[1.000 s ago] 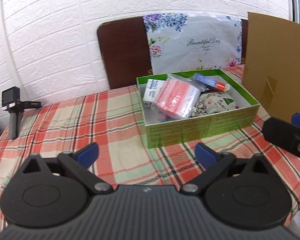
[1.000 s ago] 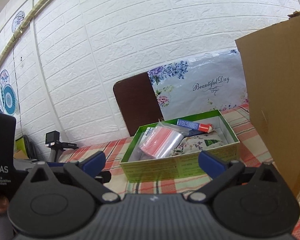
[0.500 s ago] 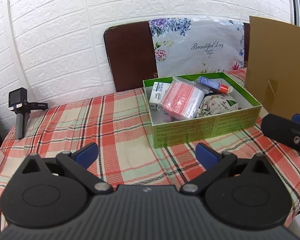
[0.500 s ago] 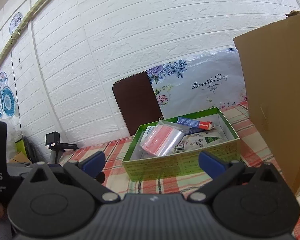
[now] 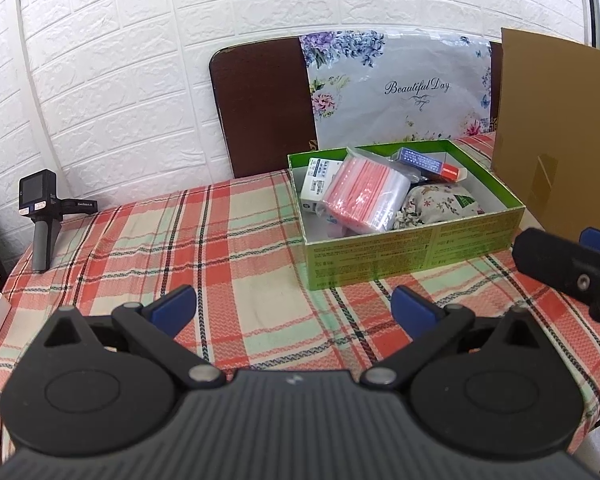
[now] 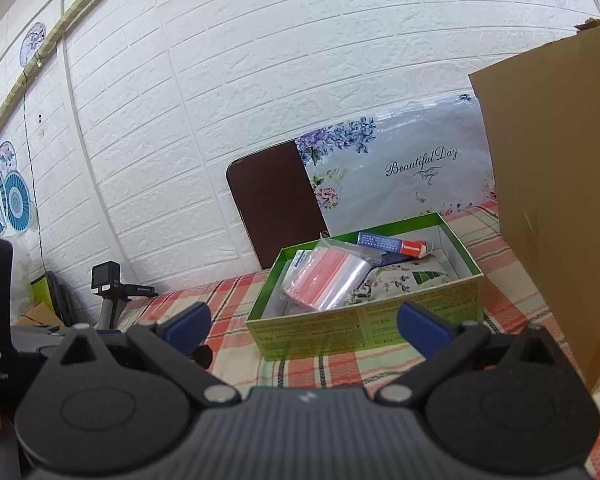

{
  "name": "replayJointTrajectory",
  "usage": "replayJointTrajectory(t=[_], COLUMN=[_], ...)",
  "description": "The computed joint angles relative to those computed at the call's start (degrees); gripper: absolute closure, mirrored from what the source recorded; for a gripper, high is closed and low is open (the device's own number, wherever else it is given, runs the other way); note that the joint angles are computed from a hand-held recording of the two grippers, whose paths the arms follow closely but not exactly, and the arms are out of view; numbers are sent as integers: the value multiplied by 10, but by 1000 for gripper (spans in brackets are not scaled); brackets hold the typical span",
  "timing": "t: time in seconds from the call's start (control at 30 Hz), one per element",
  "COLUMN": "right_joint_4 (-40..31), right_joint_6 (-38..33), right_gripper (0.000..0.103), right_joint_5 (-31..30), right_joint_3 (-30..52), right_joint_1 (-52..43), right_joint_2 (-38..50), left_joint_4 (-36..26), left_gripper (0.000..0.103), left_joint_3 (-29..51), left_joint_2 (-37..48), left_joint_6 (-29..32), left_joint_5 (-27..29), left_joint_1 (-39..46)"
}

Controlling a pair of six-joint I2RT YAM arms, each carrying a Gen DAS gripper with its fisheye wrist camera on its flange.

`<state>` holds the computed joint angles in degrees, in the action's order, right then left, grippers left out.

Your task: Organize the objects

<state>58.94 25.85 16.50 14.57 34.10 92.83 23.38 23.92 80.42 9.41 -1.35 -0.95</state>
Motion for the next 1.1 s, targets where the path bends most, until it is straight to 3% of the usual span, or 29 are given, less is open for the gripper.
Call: replayJointTrajectory(t=[0.27, 1.1], right_joint_4=[-1, -12], right_joint_6=[12, 23], right_gripper=[0, 0], right_joint_5=[-2, -10], right_joint_3=[5, 25], right_joint_1=[-1, -7], right_joint_2=[15, 47], left_joint_4=[-15, -34], left_gripper=[0, 0], left_joint_3=[6, 27], left_joint_2=[7, 61], left_joint_6=[1, 4], left_joint_5=[-31, -44], left_joint_1=[-10, -10])
